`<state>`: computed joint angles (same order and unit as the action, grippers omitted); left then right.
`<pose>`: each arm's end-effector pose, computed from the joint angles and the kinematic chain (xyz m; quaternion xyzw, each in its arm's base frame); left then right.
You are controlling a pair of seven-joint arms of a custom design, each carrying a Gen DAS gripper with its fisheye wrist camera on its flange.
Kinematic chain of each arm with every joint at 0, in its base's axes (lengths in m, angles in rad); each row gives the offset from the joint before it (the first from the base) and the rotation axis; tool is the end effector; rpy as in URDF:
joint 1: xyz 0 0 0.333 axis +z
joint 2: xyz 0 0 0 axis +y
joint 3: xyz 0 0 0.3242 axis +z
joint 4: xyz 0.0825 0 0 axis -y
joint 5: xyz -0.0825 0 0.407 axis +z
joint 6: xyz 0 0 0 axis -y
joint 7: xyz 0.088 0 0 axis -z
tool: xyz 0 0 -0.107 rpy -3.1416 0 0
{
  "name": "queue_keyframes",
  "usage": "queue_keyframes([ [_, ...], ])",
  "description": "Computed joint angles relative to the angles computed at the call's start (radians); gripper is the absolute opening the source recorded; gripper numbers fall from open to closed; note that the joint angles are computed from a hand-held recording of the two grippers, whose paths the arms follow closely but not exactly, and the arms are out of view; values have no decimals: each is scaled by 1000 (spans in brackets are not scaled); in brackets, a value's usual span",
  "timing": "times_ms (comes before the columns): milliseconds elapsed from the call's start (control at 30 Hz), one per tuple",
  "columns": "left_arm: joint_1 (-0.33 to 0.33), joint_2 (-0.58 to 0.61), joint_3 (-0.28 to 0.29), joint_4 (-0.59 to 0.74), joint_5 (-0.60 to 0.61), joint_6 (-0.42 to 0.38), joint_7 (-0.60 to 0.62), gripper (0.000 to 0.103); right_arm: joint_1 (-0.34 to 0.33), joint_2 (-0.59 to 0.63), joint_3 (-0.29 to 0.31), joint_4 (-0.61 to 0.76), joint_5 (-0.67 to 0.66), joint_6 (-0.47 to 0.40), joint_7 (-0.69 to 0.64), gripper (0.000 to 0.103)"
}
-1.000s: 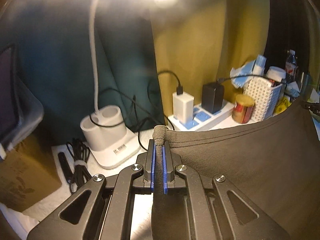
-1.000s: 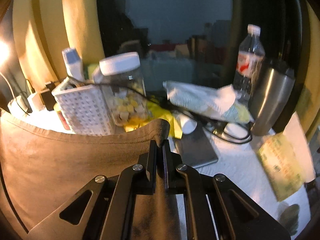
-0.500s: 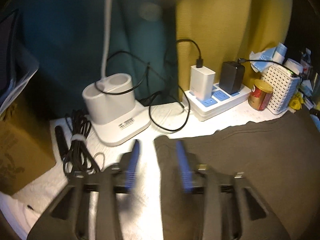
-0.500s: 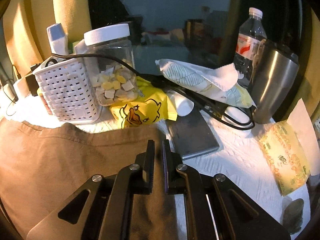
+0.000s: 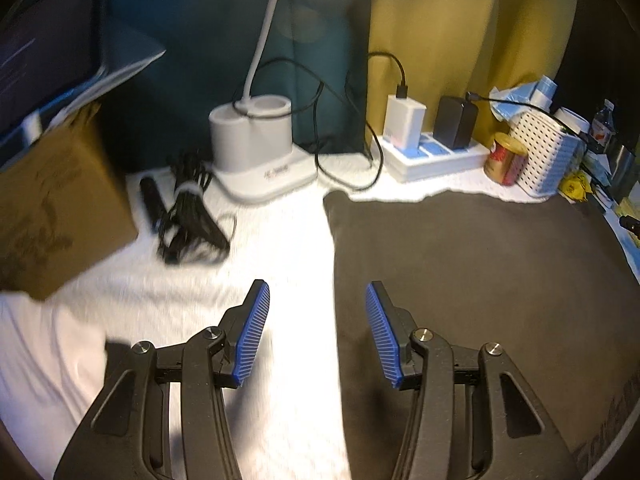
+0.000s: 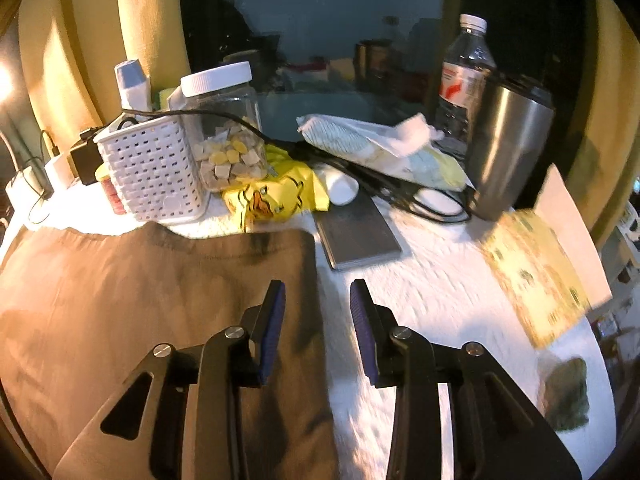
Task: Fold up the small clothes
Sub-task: 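Lay the hem over the collar and open both tools, then move both open tools to the folded edge of the shirt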
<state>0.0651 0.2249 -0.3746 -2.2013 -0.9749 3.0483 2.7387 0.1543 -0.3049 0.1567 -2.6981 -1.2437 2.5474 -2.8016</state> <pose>0.5826 -0.1141 0.3232 -0.4819 0.8072 -0.2973 0.1667 0.3930 0.1358 0.3247 -0.4435 0.8099 -0.3449 0.1682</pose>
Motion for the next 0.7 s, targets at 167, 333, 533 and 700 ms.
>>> queue_keyframes([
  [167,7,-60,10,-62,-108,-38,71,50,33,-68,26,-61,91,-23,-13,36],
  [333,-32,-120,60,-113,-196,-80,133,50,49,-168,67,-130,157,-11,1,36],
  [533,-96,-182,126,-177,-283,-103,193,50,84,-253,130,-183,282,-49,-31,36],
  [700,-139,-241,189,-232,-336,-155,192,50,111,-326,179,-241,358,-39,1,36],
])
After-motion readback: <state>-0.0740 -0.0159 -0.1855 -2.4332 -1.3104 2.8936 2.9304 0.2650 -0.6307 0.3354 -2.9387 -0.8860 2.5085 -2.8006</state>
